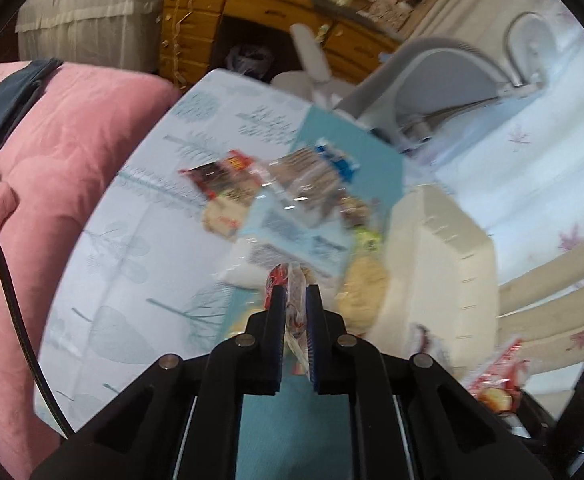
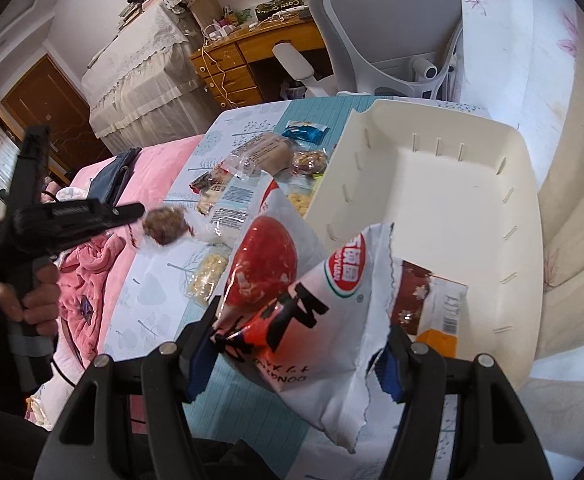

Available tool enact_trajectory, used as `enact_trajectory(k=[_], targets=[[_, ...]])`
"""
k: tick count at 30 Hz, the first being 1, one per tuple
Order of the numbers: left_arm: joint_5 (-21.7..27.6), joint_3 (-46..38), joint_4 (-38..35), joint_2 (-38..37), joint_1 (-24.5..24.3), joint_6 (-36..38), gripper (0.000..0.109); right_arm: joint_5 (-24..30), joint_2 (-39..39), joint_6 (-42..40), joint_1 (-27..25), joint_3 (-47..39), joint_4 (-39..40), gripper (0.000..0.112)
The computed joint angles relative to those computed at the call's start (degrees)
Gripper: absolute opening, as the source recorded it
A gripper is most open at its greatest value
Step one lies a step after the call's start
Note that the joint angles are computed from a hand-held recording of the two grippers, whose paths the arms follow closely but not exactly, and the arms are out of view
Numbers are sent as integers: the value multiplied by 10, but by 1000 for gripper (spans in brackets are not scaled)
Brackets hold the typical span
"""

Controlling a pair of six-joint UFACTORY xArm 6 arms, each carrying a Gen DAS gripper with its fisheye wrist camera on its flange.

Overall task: Organize snacks
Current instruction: 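Lower both packets into the white tray and open both tools, then withdraw both tools from the tray toward the remaining snacks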

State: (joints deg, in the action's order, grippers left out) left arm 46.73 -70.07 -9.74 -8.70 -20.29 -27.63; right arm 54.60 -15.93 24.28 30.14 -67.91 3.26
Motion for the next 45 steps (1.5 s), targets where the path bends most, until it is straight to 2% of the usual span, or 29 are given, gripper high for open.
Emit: enact_trajectory(k=[12,22,26,27,28,30,32,34,36,45], targets=[[-23,-108,-42,69,-88,20,7,3,-46,-41,-61,44,17,66],[1,-190,-79,147,-141,52,8,13,-72,-39,-118,72,12,66],[11,-220,-67,172,-157,51,11,13,-76,-38,-131,79,16,68],[16,-227,-62,177,-159,52,13,14,-76,-38,-134,80,21,69],[22,-234,-52,181,-162,48,20,18,-75,-37,-138,81,28,71],[29,-240,-39,182,-164,44,29,22,-75,-33,-141,83,33,81],[33,-241,-29,180,-165,41,37,21,-78,-30,-142,86,35,83],[41,-241,-19,176,-163,38,55,21,-79,-25,-140,86,35,83],[43,-233,-13,168,-160,34,62,22,-78,-16,-136,85,31,84],[63,-173,3,113,-137,37,66,19,-72,27,-96,82,36,85]])
